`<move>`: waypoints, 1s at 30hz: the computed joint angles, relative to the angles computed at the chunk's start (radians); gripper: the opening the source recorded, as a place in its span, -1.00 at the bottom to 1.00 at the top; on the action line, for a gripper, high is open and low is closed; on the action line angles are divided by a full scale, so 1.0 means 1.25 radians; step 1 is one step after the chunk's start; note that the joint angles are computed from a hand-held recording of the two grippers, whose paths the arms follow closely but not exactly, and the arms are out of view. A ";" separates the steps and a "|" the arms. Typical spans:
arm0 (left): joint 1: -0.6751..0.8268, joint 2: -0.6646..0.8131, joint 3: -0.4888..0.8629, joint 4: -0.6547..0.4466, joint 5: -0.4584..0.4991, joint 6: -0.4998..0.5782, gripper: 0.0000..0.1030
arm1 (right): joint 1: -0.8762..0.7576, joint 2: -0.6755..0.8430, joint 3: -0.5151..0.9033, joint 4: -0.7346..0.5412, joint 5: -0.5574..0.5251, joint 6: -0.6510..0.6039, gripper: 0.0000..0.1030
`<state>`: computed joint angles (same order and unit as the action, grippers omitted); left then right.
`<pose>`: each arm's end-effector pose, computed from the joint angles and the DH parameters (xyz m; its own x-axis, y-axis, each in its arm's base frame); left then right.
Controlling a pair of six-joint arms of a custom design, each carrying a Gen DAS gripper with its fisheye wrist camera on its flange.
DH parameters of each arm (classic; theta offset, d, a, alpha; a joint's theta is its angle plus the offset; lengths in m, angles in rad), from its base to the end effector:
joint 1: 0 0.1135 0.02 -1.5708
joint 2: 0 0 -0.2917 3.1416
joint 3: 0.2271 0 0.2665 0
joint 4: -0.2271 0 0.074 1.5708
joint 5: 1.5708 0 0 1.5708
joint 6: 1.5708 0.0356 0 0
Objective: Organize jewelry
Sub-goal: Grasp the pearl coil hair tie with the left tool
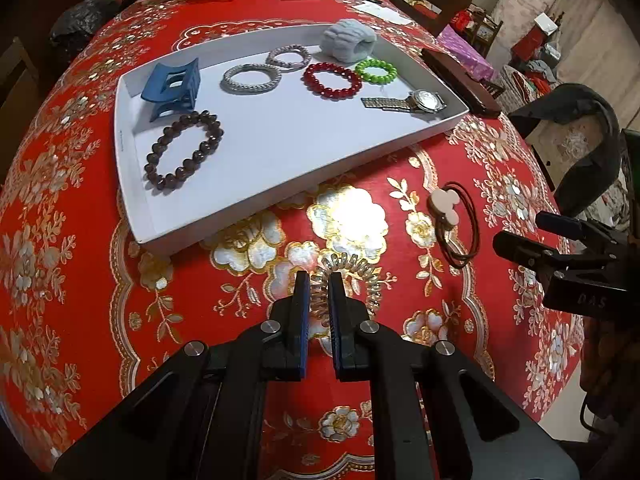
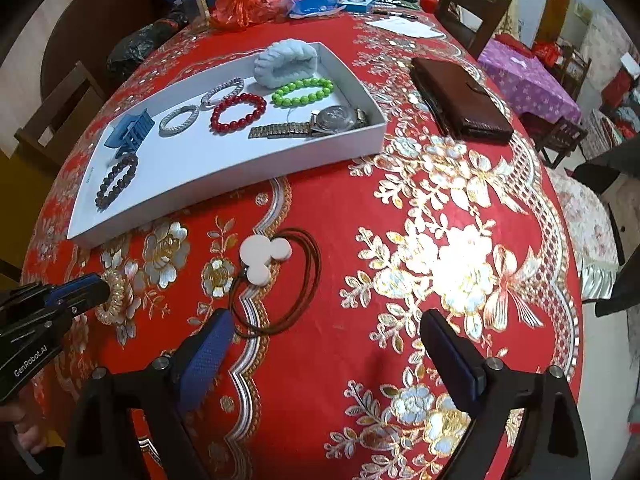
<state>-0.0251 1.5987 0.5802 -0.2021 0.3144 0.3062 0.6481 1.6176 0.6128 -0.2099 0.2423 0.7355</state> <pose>0.2521 -0.0173 0.1142 -0.8562 0.3083 -0.4147 0.4070 0.8968 -0.1736 0.2135 0.1510 0.1161 -0.9025 0.1336 -0.4094 0.1163 0.9909 0.0672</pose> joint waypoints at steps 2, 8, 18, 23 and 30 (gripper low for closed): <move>0.006 0.004 0.002 0.001 0.001 0.002 -0.86 | 0.003 0.013 0.012 -0.003 0.002 -0.006 0.73; 0.021 0.016 0.010 0.002 0.002 0.004 -0.86 | -0.005 0.038 0.037 -0.003 0.001 -0.022 0.72; 0.042 0.042 0.022 0.000 0.001 0.008 -0.86 | -0.029 0.029 -0.075 0.297 -0.114 -0.073 0.05; 0.042 0.054 0.025 0.001 0.001 0.011 -0.86 | -0.037 0.092 -0.039 0.308 -0.125 -0.107 -0.03; 0.036 0.075 0.042 0.000 -0.001 0.008 -0.86 | -0.017 0.168 0.043 0.239 -0.067 -0.200 -0.06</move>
<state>0.0203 1.6930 0.6331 -0.2023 0.3133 0.3166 0.6264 1.8279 0.6664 0.0886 0.1581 0.4853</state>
